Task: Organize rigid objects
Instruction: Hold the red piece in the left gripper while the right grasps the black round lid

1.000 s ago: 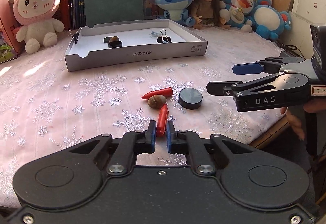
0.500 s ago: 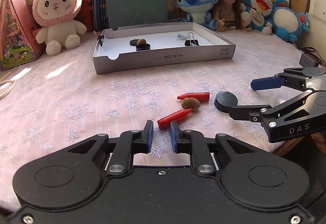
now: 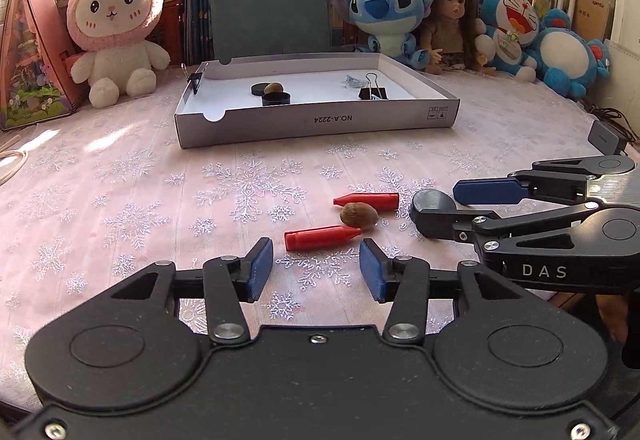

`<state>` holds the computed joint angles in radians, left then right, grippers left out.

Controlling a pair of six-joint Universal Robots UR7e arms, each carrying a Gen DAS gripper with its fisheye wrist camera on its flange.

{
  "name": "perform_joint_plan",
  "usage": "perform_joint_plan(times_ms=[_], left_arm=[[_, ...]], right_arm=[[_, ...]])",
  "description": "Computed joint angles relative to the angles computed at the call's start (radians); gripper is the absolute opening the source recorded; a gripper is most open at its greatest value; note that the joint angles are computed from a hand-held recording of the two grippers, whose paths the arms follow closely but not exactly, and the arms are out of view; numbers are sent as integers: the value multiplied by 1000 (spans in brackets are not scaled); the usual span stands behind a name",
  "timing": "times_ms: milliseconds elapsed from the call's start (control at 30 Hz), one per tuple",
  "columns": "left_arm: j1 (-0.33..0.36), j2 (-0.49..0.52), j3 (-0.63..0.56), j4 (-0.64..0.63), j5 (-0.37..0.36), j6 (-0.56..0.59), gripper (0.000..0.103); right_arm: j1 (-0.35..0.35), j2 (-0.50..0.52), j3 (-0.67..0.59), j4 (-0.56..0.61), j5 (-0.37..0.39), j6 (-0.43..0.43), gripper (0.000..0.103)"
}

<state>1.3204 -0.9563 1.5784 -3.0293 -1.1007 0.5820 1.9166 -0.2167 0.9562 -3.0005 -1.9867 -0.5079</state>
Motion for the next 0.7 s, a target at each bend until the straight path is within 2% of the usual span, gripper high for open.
perform_joint_plan(times_ms=[100, 267, 433, 633, 700], left_arm=[[-2, 10, -2, -13, -3, -15, 46], [-5, 29, -13, -38, 3, -24, 46], [-13, 48, -8, -96, 39, 29, 46], [-15, 50, 2, -123, 44, 42, 47], [-15, 50, 3, -127, 44, 45, 47]], right_arm=[[1, 3, -2, -12, -9, 10, 45], [0, 0, 7, -34, -27, 9, 44], [4, 11, 7, -83, -57, -23, 44], [3, 24, -1, -116, -56, -15, 45], [4, 30, -7, -125, -58, -6, 49]])
